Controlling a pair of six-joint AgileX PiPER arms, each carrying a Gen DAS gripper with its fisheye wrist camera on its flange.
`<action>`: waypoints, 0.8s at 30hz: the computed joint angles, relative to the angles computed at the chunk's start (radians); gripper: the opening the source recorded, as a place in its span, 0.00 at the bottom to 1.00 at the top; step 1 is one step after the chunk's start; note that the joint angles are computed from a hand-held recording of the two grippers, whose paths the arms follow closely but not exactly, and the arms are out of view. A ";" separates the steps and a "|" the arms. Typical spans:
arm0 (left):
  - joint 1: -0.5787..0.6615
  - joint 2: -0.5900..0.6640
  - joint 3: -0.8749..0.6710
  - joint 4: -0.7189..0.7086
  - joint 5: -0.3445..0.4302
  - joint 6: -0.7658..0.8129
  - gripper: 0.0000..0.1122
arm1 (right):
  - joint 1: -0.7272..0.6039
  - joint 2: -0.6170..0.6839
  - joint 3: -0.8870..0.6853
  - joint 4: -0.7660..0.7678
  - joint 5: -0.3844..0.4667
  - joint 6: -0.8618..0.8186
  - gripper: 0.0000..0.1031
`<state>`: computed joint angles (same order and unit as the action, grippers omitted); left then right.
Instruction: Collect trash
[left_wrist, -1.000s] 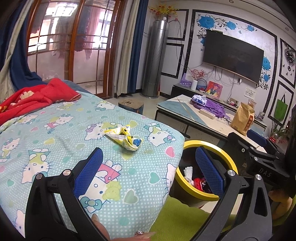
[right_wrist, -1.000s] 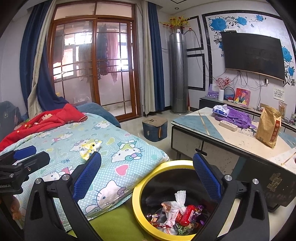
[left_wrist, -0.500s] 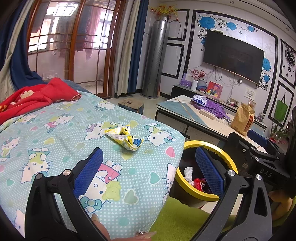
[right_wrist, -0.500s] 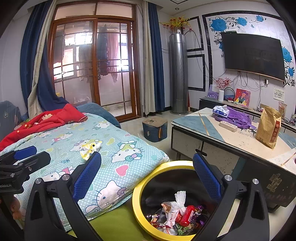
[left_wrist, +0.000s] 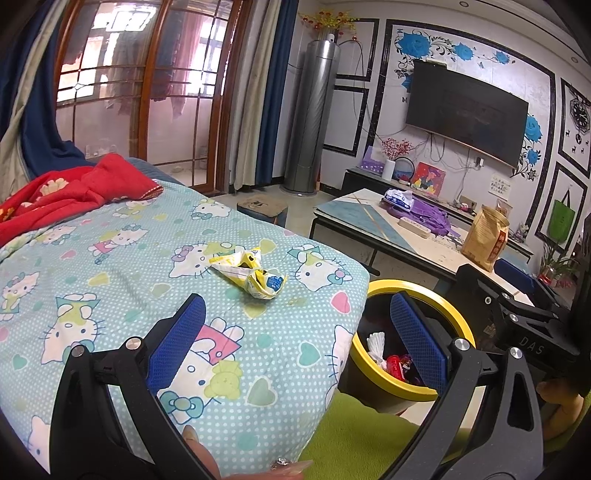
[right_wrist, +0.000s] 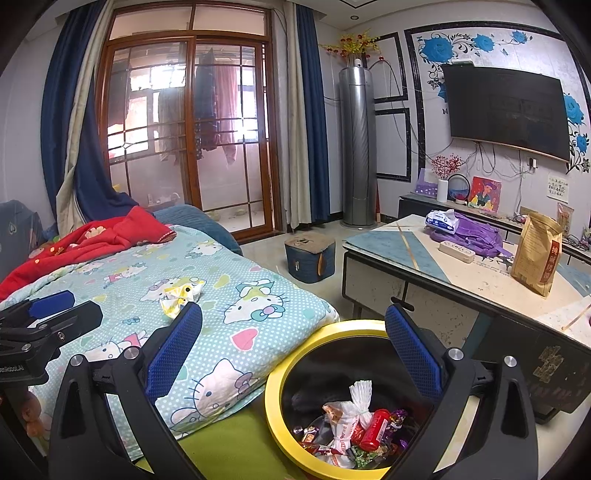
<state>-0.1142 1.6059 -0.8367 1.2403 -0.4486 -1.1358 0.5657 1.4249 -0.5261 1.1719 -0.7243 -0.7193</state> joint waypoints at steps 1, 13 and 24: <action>-0.001 0.000 0.000 0.000 0.001 0.000 0.82 | 0.001 0.000 0.000 0.002 -0.002 -0.001 0.94; 0.001 0.000 0.000 -0.012 -0.006 0.011 0.82 | 0.006 0.000 -0.008 0.010 -0.009 -0.009 0.94; 0.000 0.003 -0.005 -0.001 -0.006 -0.004 0.82 | -0.002 -0.007 -0.009 0.005 -0.007 -0.012 0.94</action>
<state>-0.1145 1.6089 -0.8419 1.2389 -0.4542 -1.1401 0.5635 1.4175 -0.5355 1.1770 -0.7317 -0.7309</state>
